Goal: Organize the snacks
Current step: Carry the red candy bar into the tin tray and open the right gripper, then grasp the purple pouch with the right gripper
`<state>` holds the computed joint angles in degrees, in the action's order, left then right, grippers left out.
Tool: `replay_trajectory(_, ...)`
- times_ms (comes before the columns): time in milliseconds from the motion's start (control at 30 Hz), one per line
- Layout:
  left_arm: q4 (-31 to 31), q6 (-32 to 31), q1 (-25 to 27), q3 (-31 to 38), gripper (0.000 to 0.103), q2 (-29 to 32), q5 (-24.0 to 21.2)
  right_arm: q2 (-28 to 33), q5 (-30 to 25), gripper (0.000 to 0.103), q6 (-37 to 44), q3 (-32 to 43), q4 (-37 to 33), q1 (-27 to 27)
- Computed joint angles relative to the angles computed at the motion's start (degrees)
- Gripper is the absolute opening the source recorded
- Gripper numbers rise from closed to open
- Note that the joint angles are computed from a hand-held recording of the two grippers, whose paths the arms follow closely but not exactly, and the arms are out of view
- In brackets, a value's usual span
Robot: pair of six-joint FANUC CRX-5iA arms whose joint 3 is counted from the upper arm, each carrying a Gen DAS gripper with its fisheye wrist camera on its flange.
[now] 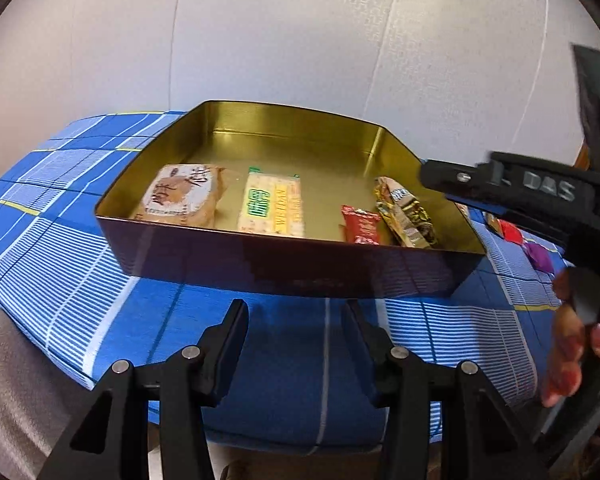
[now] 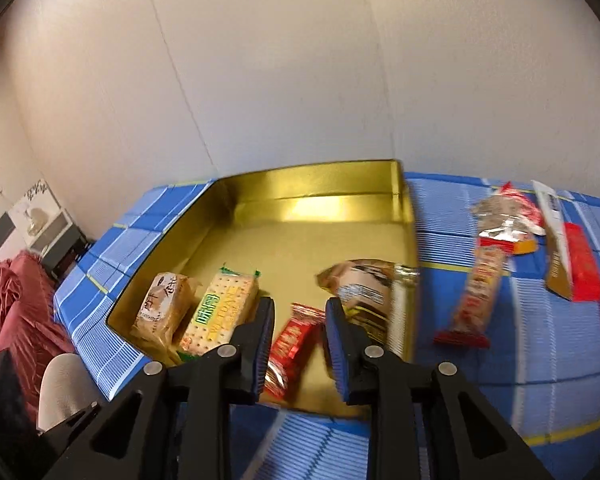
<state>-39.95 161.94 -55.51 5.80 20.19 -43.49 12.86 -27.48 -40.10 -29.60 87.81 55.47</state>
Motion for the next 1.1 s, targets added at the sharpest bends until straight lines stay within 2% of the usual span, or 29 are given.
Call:
replay_trajectory(200, 0.39, -1.38, -0.30, 0.42, 0.049, 0.32, 0.07, -4.62, -5.58, 0.032, -6.61, -5.88, 1.85, 1.67)
replay_trajectory(367, 0.79, -2.52, -0.16, 0.38, 0.049, 0.41, 0.62, -7.93, -11.53, 0.033, -8.32, -9.94, -2.74, 4.26)
replay_trajectory(500, 1.23, -3.52, 0.08, 0.09, 0.049, 0.36, 1.80, -9.95, -14.88, 0.034, -7.43, -12.36, -10.16, 6.12)
replay_trajectory(767, 1.47, -5.83, -0.50, 0.79, 0.049, 0.91, 1.87, -14.32, -18.71, 0.035, -12.42, -18.40, -18.44, 7.78)
replay_trajectory(800, 1.29, -5.90, -0.66, 0.90, 0.049, 0.95, 1.68, -14.94, -19.02, 0.037, -13.40, -19.12, -18.74, 7.76)
replay_trajectory(867, 1.22, -6.16, -0.83, 0.84, 0.049, 0.90, 1.89, -16.10, -20.62, 0.054, -14.84, -20.35, -19.66, 7.93)
replay_trajectory(933, 1.05, -6.31, -1.07, 1.05, 0.049, 0.98, 1.49, -16.78, -22.42, 0.060, -15.31, -20.99, -19.70, 7.84)
replay_trajectory(1033, 1.53, -7.35, -1.16, 1.34, 0.049, 1.20, 1.15, -17.11, -25.26, 0.076, -11.32, -20.50, -21.71, 6.75)
replay_trajectory(1100, 1.72, -7.94, -1.27, 1.54, 0.049, 1.34, 0.87, -16.95, -25.90, 0.076, -6.99, -20.08, -22.21, 4.89)
